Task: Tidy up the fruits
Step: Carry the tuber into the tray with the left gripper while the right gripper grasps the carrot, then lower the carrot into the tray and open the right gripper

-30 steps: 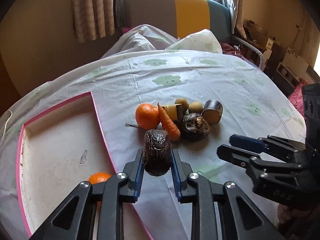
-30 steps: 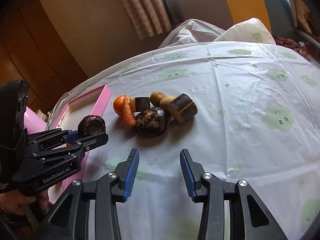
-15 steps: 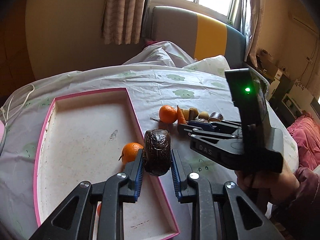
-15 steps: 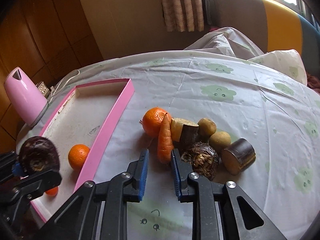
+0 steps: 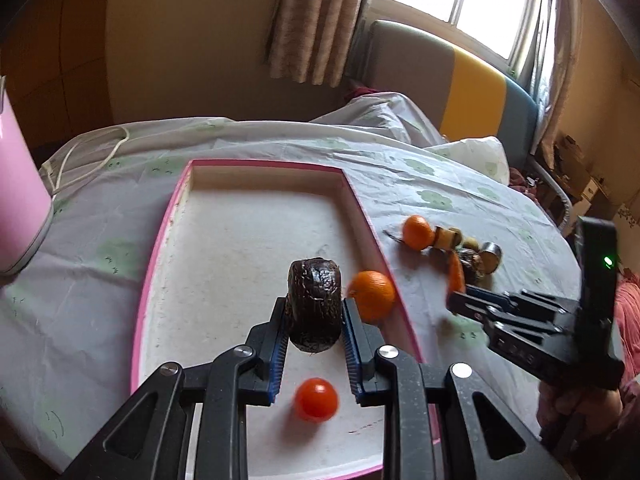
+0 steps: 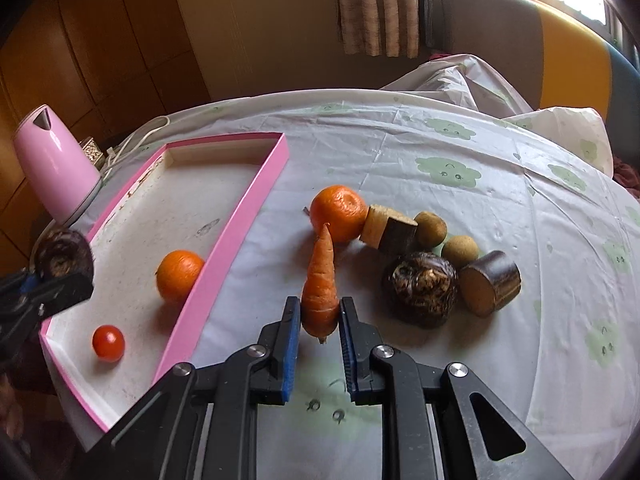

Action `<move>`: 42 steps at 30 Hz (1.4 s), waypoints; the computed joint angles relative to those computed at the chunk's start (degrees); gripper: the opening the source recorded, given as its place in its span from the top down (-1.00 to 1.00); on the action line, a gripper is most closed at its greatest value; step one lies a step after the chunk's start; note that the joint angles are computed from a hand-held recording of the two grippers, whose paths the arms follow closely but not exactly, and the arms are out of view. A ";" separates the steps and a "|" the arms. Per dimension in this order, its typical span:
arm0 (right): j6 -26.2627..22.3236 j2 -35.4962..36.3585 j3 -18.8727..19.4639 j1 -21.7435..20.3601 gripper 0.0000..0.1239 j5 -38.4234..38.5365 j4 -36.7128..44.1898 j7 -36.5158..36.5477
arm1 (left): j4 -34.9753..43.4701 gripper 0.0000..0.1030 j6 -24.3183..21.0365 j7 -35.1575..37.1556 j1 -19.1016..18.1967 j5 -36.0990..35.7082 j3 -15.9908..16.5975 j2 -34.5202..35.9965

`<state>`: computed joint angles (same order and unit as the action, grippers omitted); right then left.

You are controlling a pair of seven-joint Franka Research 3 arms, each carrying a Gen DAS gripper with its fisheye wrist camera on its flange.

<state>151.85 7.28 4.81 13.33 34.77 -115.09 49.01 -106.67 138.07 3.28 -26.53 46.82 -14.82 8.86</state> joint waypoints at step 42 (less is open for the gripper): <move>-3.40 -4.80 2.05 7.31 0.67 2.53 -2.02 0.43 | -12.51 0.38 -5.68 -11.21 2.59 -0.18 -4.29 -11.85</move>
<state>148.45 2.48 6.86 20.64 37.30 -117.11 49.45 -119.19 132.39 -7.93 -23.94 46.65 -19.11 -2.99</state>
